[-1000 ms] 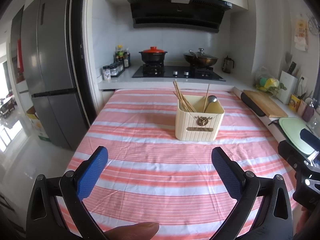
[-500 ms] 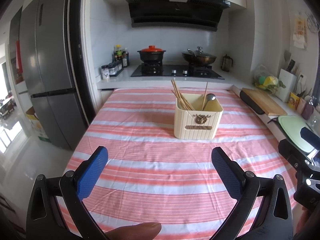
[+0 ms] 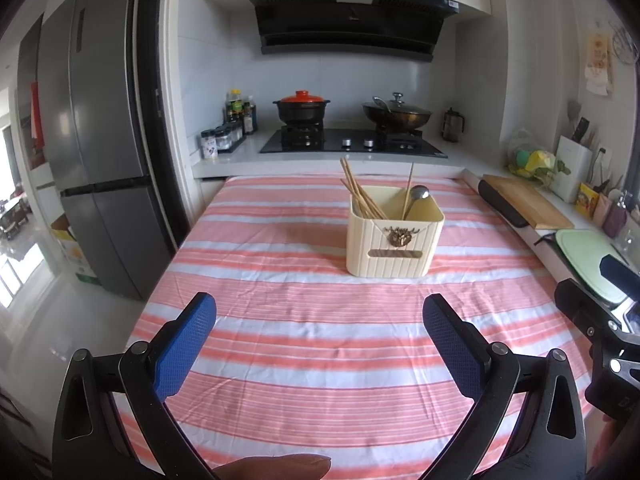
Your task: Organize utensils
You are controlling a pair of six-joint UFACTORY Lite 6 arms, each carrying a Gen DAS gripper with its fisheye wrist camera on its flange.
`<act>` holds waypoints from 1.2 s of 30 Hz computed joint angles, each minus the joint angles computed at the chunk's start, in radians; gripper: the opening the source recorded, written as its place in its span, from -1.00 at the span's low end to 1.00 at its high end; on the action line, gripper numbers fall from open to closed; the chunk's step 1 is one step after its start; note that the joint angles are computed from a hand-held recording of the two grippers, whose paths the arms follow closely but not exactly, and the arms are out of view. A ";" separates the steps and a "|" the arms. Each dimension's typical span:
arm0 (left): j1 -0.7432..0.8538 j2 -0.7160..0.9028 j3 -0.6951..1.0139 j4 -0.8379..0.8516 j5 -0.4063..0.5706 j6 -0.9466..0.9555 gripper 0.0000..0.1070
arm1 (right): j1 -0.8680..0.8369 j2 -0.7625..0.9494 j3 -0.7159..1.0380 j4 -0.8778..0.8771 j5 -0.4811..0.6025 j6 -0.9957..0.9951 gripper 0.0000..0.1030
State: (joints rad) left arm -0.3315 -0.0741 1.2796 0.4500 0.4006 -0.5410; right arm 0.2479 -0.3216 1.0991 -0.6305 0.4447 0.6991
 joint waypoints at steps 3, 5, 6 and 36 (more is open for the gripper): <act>-0.001 -0.004 -0.006 0.001 -0.002 0.000 0.92 | 0.003 -0.001 -0.001 -0.004 0.000 0.004 0.73; 0.000 -0.005 -0.007 -0.005 -0.004 0.006 0.92 | 0.002 -0.007 -0.005 -0.005 -0.003 0.003 0.73; 0.001 -0.003 -0.005 -0.006 -0.003 0.006 0.92 | 0.008 -0.007 -0.004 -0.015 0.001 0.014 0.73; -0.015 -0.007 0.007 -0.003 0.012 0.006 0.92 | 0.014 -0.002 0.020 -0.014 0.015 0.005 0.74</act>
